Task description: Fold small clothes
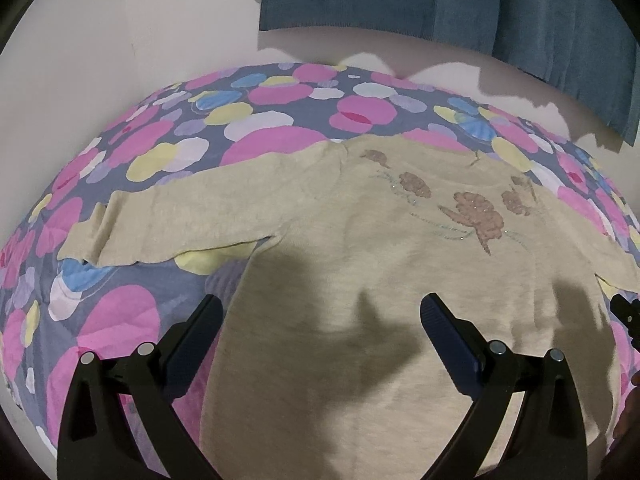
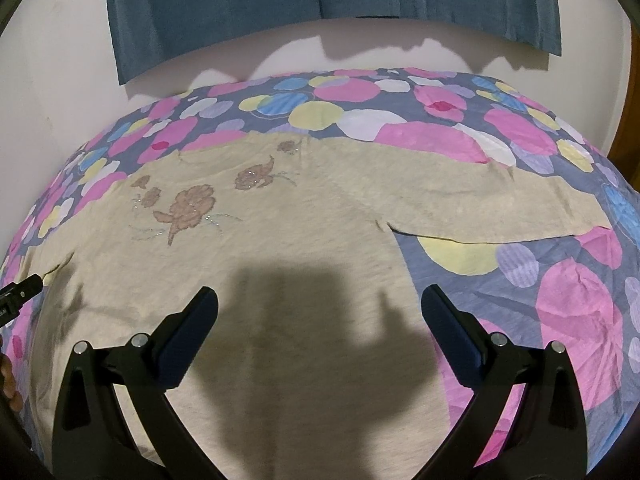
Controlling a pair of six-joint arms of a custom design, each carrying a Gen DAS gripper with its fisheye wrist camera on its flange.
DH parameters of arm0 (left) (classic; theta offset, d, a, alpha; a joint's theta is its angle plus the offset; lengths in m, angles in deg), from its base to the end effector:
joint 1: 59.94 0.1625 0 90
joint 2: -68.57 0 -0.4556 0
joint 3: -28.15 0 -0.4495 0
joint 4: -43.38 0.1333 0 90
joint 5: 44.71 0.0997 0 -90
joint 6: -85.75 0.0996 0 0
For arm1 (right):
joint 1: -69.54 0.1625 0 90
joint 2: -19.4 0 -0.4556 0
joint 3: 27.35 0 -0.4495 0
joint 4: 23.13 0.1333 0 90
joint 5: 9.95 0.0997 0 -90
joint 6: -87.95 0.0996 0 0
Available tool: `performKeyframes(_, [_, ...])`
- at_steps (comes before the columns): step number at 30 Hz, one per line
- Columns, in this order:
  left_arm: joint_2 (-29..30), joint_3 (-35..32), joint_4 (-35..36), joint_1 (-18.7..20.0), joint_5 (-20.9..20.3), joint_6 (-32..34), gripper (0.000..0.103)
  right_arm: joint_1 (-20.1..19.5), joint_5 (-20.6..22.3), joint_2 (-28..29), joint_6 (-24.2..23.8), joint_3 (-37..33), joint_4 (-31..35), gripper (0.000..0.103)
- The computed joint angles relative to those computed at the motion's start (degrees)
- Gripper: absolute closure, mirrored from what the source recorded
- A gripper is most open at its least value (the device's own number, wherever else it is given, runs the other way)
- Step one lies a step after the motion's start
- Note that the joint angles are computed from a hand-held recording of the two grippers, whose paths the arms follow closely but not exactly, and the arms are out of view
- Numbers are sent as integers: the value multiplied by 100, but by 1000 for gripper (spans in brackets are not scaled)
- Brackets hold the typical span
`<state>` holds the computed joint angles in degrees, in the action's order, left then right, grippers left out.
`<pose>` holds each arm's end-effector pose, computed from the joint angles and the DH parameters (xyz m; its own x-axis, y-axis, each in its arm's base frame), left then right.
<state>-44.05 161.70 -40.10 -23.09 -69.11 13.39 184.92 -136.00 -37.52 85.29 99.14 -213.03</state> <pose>-0.1170 -0.3676 0.3400 -0.6500 -0.3307 -0.6842 0.2992 0.7162 -0.6305 0.2956 -0.4489 0.1039 -0.8398 -0.1142 0.5308 -0.4094 0.7754 -0.4809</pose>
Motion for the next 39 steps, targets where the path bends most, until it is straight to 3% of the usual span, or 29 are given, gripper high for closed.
performKeyframes(39, [57, -6, 40, 34, -73, 21, 5, 10, 6, 61, 34, -39, 117, 2])
